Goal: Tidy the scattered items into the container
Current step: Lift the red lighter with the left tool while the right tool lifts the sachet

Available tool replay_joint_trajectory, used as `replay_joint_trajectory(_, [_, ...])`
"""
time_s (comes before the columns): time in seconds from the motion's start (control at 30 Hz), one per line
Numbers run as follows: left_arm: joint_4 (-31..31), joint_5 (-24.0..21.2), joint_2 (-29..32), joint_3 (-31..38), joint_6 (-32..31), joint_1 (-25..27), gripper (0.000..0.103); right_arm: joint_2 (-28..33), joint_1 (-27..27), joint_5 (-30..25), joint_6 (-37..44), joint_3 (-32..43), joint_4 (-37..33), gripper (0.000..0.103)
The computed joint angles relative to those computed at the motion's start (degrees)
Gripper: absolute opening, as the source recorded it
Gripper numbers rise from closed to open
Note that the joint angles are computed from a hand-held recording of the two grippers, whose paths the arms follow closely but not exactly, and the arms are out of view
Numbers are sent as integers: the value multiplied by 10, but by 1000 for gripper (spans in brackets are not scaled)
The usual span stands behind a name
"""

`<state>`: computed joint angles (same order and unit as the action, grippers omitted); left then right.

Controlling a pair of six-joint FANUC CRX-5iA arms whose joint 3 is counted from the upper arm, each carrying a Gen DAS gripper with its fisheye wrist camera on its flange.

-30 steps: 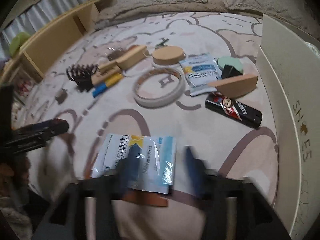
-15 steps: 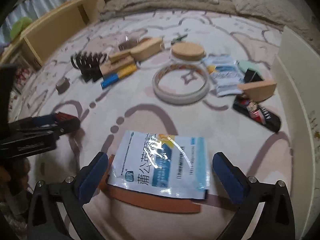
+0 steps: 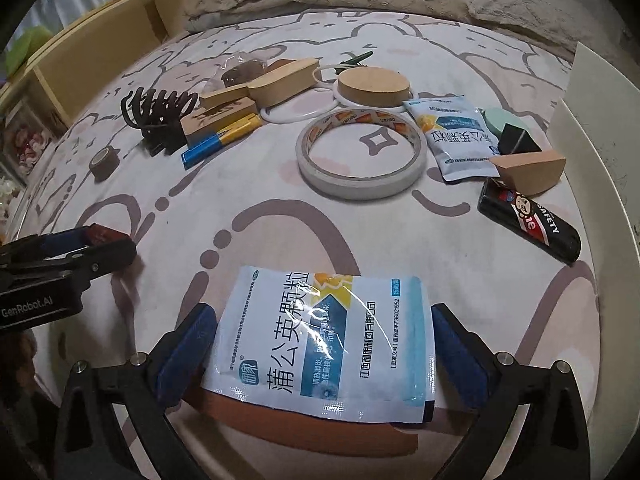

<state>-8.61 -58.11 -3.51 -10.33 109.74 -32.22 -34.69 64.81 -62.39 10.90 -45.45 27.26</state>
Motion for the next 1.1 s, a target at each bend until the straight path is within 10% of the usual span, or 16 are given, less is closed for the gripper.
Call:
replay_joint_trajectory(0.57, [-14, -6, 3, 7, 8, -9, 83, 37, 8, -19, -33, -1, 37, 102])
replay_joint_trajectory(1.1, [-22, -4, -1, 8, 12, -15, 83, 4, 52, -52, -73, -28, 91, 59])
